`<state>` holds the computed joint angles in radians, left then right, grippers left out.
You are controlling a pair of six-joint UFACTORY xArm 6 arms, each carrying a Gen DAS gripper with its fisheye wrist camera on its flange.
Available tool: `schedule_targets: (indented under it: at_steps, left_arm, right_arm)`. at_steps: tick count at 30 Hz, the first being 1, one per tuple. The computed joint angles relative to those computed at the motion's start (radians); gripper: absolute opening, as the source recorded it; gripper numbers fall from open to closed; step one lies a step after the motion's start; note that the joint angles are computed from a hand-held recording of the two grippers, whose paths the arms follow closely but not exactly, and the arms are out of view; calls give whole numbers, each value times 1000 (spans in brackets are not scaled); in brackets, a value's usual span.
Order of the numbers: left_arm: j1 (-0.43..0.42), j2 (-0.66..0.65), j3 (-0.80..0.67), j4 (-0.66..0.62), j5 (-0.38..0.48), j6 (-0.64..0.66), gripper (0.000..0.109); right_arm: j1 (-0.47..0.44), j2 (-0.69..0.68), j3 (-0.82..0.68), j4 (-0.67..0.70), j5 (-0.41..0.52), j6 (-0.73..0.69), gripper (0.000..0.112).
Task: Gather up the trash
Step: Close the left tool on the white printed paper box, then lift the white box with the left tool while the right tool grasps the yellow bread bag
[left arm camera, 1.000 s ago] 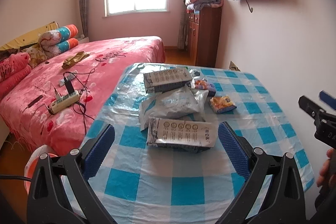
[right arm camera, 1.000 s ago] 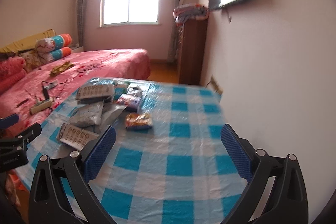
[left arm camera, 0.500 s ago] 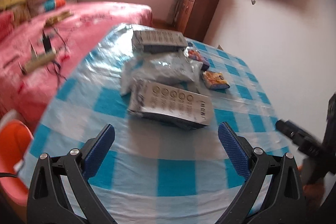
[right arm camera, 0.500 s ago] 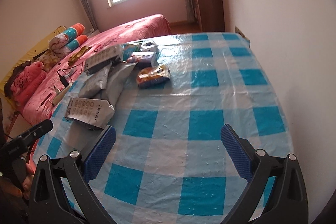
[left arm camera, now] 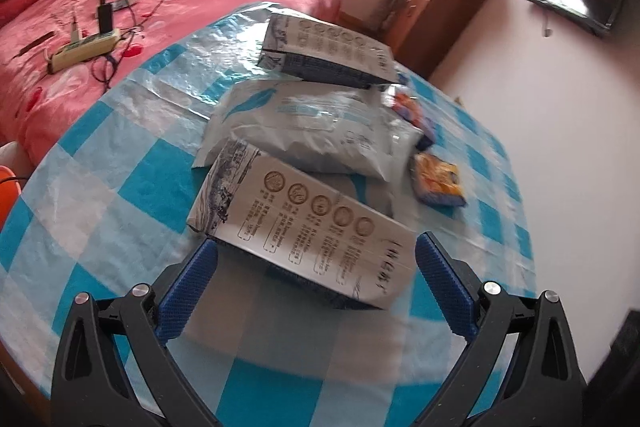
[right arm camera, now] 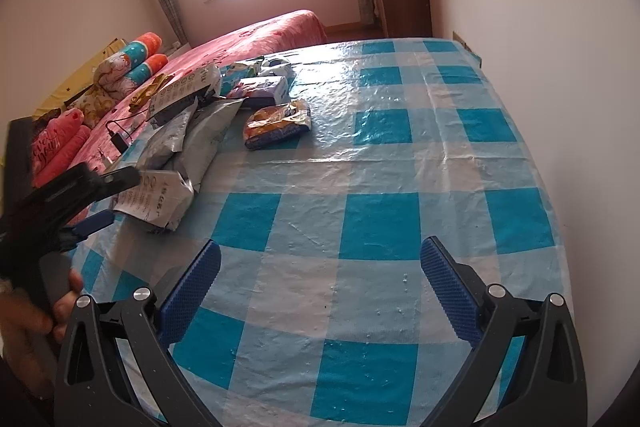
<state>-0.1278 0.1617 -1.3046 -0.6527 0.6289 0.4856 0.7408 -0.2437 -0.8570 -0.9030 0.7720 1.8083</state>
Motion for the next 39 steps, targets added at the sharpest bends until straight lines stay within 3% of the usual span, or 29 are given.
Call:
schedule_targets:
  at_steps: [7, 13, 15, 17, 20, 28, 33, 39]
  left_arm:
    - [-32, 94, -101, 168, -48, -159, 99]
    - [-28, 147, -161, 316, -16, -233, 99]
    - [-24, 140, -149, 311, -9, -220, 97]
    - [-20, 137, -144, 304, 6, -210, 85]
    - [-11, 113, -117, 262, 9, -171, 77]
    - [22, 88, -94, 136, 53, -29, 64]
    - [39, 71, -80, 98, 57, 27, 63]
    - [53, 67, -89, 74, 55, 93, 62]
  right_arm:
    - [-27, -8, 18, 13, -53, -42, 99]
    - [-54, -1, 19, 38, -99, -83, 99]
    - [-60, 9, 9, 45, -105, -100, 99]
    - [-73, 26, -4, 56, -127, -121, 99]
    - [-98, 53, -19, 86, -177, -153, 99]
    - [-202, 171, -96, 153, -320, -239, 99]
    - [-248, 278, -211, 193, -323, -324, 99]
    - [-267, 385, -361, 203, -251, -413, 98]
